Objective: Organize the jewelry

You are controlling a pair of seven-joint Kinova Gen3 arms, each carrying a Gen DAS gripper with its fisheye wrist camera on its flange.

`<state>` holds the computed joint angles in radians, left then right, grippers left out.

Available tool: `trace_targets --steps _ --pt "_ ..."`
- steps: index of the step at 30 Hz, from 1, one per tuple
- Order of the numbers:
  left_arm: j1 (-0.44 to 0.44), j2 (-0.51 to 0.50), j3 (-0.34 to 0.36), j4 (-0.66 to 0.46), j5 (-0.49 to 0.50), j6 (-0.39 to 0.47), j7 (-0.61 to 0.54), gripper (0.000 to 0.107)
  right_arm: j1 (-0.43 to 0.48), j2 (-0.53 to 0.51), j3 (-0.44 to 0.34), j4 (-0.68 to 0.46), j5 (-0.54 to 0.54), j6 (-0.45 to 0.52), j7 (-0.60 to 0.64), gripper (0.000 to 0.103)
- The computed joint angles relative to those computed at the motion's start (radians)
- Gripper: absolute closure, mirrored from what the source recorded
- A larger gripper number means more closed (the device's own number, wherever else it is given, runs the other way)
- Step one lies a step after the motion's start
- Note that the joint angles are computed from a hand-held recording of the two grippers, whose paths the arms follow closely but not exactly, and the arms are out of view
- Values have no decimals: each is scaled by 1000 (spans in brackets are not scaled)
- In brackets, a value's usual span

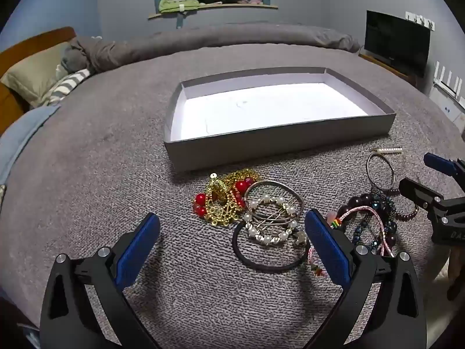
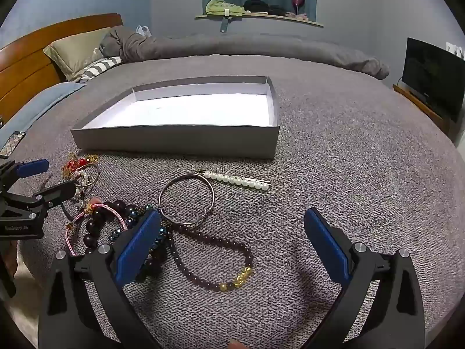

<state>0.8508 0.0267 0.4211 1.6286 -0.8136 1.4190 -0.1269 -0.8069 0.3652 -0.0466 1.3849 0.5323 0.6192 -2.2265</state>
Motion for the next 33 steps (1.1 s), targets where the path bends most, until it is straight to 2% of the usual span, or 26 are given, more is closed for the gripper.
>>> trace_targets --steps 12,14,33 --pt "0 18 -9 -18 3 -13 -16 6 4 0 3 7 0 -7 1 5" --pt "10 -8 -16 -7 12 -6 -10 6 -4 6 7 6 7 -8 -8 5" --pt "-17 -12 5 -1 16 -18 -11 6 -3 10 6 0 1 -2 -1 5"
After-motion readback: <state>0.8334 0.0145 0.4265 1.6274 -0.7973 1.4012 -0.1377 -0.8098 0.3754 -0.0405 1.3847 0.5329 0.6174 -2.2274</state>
